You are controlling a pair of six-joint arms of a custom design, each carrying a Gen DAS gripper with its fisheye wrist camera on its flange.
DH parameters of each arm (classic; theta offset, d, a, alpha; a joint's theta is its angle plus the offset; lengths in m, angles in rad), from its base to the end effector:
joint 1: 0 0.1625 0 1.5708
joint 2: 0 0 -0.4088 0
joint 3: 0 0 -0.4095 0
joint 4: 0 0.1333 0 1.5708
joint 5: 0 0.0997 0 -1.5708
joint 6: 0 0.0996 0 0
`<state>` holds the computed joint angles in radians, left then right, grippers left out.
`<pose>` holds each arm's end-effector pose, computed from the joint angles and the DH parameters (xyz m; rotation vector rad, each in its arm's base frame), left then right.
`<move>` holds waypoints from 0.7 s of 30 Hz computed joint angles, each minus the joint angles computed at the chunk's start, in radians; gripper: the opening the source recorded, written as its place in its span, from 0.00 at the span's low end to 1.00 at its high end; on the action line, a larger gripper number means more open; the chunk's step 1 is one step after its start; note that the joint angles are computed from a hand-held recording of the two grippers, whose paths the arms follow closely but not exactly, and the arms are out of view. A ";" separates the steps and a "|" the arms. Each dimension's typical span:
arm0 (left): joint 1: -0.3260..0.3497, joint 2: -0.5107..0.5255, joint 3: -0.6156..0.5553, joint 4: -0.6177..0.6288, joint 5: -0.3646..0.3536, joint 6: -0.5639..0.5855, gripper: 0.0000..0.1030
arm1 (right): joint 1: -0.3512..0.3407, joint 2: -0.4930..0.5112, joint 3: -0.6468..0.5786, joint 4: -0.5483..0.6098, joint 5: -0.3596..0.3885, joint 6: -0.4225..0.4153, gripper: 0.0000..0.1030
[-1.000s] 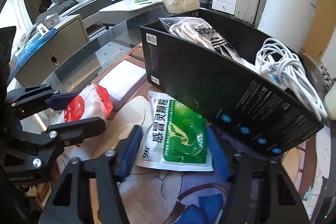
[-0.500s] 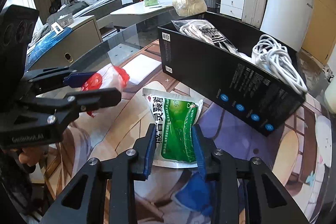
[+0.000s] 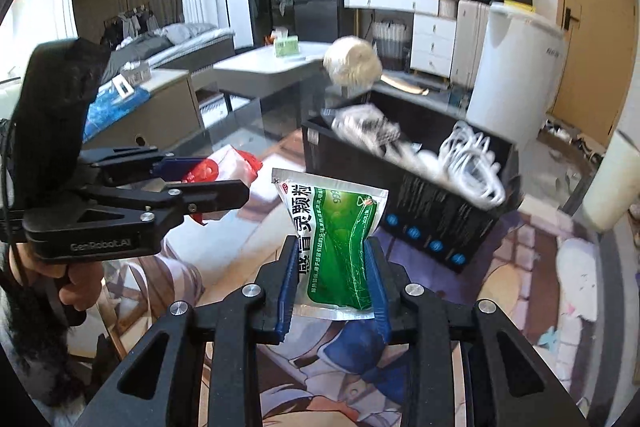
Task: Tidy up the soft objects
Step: 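Carry the glue bag with the left tool while the right tool carries the packet over the box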
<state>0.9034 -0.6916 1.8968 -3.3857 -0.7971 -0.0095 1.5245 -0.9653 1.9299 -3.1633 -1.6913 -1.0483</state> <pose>-0.2020 -0.5841 0.0395 0.4859 2.3794 -1.0407 0.0932 -0.6097 0.1406 1.2230 -2.3410 0.6493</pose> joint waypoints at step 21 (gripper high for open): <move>0.021 0.086 -0.230 -0.052 -0.003 0.189 0.41 | 0.007 0.043 -0.134 -0.040 0.112 0.061 0.31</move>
